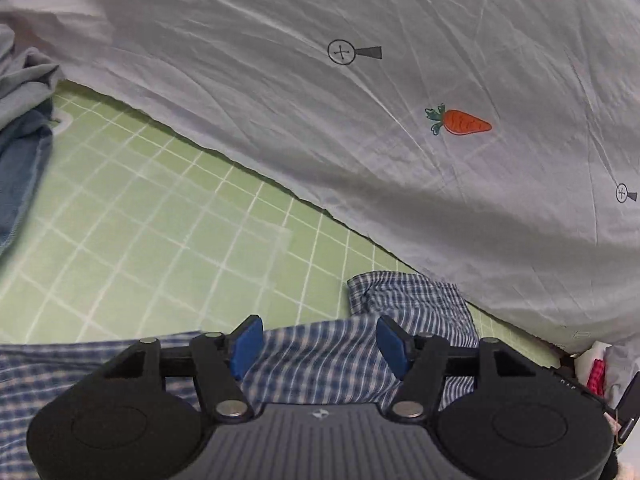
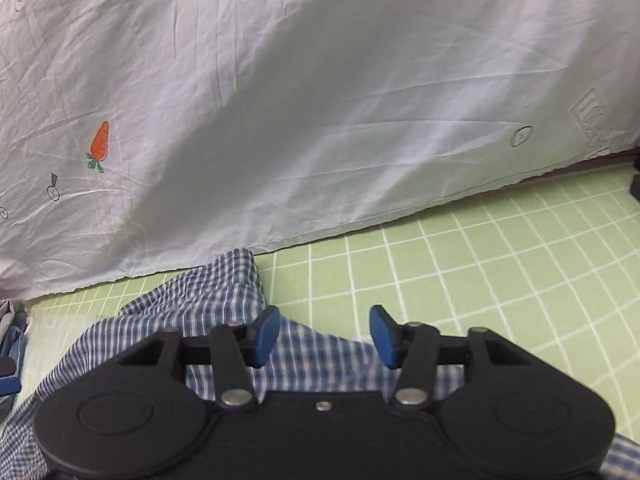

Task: Fold clothes
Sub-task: 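Move both open grippers over the shirt body, then grasp the shirt hem with both grippers and lift it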

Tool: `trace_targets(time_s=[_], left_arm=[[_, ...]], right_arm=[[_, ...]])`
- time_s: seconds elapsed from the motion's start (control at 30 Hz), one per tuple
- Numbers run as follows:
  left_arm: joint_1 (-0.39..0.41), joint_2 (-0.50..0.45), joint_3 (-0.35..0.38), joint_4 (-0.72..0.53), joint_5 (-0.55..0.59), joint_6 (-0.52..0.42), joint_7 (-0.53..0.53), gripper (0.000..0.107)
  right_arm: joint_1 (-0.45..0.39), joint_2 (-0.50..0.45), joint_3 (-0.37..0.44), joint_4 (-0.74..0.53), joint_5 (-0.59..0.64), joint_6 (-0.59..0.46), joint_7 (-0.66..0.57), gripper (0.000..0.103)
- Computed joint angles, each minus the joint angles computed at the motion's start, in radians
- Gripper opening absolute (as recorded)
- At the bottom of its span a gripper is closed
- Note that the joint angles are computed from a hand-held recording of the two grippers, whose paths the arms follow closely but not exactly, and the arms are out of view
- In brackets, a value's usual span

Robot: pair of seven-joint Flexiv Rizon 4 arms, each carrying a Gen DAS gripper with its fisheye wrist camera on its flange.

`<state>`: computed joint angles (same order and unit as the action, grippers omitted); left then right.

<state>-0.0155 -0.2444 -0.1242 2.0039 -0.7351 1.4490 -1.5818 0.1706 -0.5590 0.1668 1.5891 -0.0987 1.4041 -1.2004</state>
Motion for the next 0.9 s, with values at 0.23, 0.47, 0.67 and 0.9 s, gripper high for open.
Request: trace_targets(time_s=[0.23, 0.47, 0.67, 0.9], left_arm=[[0.046, -0.195, -0.128, -0.166, -0.279, -0.056, 0.063, 0.061], [0.071, -0.241, -0.188, -0.223, -0.458, -0.131, 0.233, 0.058], [0.022, -0.307, -0.101, -0.32, -0.236, -0.186, 0.124, 0.003], [-0.065, -0.427, 0.056, -0.575, 0.169, -0.294, -0.001, 0.002]], right_arm=[[-0.115, -0.223, 0.263, -0.322, 0.211, -0.163, -0.142, 0.043], [-0.137, -0.299, 0.324, -0.467, 0.361, -0.28, -0.229, 0.048], [-0.133, -0.319, 0.325, -0.534, 0.431, -0.338, -0.37, 0.01], [-0.075, -0.366, 0.267, -0.634, 0.505, -0.225, -0.457, 0.006]])
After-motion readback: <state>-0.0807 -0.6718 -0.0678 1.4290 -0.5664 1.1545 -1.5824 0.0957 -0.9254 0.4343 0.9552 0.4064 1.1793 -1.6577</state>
